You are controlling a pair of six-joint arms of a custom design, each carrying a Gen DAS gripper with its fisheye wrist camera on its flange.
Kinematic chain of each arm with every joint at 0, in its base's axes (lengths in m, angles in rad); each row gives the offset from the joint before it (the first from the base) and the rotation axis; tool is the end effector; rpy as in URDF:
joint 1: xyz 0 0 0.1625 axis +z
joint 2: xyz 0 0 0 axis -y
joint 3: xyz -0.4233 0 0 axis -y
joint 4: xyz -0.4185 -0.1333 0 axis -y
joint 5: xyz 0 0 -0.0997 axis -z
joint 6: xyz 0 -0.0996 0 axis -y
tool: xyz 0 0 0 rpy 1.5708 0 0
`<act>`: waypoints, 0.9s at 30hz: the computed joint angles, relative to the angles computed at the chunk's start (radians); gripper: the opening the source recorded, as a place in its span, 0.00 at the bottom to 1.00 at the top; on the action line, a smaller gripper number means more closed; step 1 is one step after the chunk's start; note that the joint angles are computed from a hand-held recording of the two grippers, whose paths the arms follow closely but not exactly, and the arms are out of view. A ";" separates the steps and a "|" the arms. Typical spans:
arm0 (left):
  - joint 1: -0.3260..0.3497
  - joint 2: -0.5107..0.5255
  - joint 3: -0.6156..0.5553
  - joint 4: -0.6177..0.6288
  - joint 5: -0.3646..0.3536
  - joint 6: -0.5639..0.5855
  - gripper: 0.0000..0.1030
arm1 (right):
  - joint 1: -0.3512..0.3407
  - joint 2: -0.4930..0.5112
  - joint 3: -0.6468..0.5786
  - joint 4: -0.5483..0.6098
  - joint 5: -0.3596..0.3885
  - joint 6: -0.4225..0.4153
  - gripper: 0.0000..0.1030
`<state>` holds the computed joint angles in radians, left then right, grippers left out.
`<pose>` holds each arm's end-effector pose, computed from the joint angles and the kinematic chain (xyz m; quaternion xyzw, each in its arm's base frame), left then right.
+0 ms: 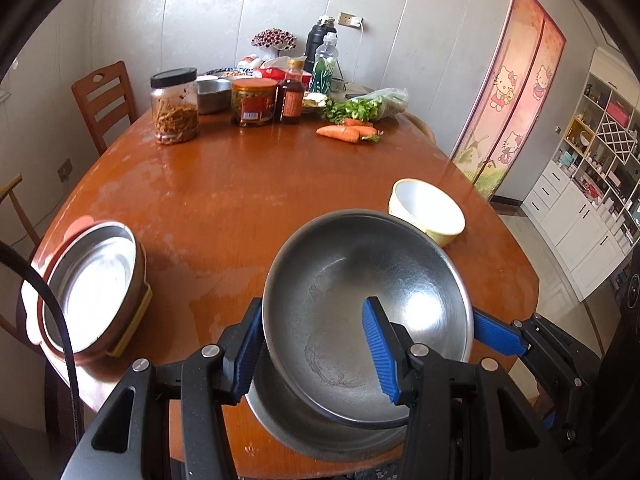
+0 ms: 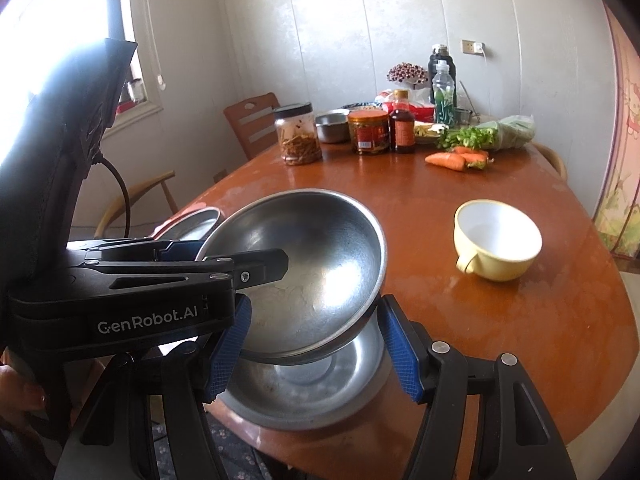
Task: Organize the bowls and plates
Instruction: 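Lift the deep steel bowl and carry it over the steel basin, then lower the deep steel bowl into the basin and open the left tool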
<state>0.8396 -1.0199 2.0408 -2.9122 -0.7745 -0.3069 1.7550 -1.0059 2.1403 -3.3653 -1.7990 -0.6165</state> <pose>-0.2196 -0.5511 0.1317 0.1311 0.9026 -0.3176 0.2594 0.2081 -0.5123 0.1253 0.3323 -0.8799 0.2914 0.1743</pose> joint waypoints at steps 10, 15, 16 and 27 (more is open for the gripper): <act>0.007 0.006 0.030 -0.008 -0.010 -0.022 0.47 | -0.008 0.000 0.029 0.002 -0.018 -0.009 0.66; 0.011 0.009 0.034 0.005 -0.010 -0.032 0.47 | -0.014 0.001 0.032 0.020 -0.021 -0.007 0.66; 0.012 0.010 0.034 0.006 -0.010 -0.033 0.47 | -0.015 0.002 0.032 0.021 -0.022 -0.007 0.66; 0.030 0.027 0.019 0.037 -0.023 -0.044 0.47 | -0.025 0.015 0.024 0.048 -0.040 -0.004 0.66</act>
<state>0.8696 -0.9933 2.0599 -2.8753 -0.7978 -0.3512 1.7297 -0.9910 2.1638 -3.3173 -1.8386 -0.6201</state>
